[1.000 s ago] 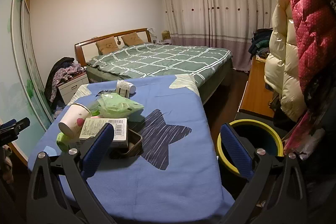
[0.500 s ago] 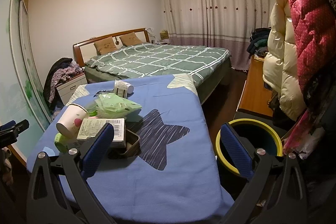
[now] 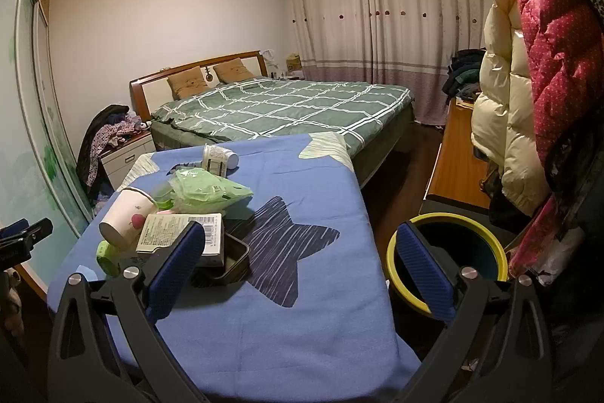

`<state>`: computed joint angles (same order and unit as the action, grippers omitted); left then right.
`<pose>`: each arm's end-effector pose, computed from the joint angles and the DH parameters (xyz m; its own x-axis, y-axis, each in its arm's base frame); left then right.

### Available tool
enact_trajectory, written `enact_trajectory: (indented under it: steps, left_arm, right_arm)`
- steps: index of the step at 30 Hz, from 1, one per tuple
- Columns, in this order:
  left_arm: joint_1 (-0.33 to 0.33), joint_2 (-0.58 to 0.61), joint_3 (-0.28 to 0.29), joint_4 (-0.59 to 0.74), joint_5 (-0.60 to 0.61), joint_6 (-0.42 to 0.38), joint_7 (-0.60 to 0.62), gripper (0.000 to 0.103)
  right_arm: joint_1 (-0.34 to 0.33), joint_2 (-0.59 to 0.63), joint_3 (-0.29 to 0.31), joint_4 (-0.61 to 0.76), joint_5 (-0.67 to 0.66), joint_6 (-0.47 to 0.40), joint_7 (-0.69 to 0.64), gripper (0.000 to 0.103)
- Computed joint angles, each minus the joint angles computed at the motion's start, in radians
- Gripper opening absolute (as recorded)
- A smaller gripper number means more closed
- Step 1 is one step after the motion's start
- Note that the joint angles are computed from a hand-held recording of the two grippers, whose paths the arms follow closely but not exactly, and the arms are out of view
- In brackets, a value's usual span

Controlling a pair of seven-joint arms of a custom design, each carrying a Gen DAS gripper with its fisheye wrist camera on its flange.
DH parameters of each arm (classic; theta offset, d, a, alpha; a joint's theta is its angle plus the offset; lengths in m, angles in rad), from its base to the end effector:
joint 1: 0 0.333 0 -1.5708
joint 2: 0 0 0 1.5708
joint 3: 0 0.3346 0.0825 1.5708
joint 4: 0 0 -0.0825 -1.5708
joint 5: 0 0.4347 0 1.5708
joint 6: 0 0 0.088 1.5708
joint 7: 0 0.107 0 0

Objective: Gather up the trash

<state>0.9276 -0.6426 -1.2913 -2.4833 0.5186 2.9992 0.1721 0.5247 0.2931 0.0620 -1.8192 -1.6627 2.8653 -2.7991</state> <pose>0.4794 -0.2351 0.3896 0.3407 -0.9396 0.0344 -0.5196 -0.2186 -0.8260 0.5516 0.4292 0.4077 0.2220 -0.9699 -0.0998 -0.4885 -0.0221 -0.8723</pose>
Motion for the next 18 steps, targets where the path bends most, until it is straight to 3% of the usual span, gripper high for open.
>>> enact_trajectory:
  steps: [18]
  left_arm:
    - [-0.004,0.006,0.004,0.003,0.009,-0.005,0.0,0.099]
  right_arm:
    - [-0.002,0.001,-0.001,0.0,-0.002,-0.001,0.003,0.097]
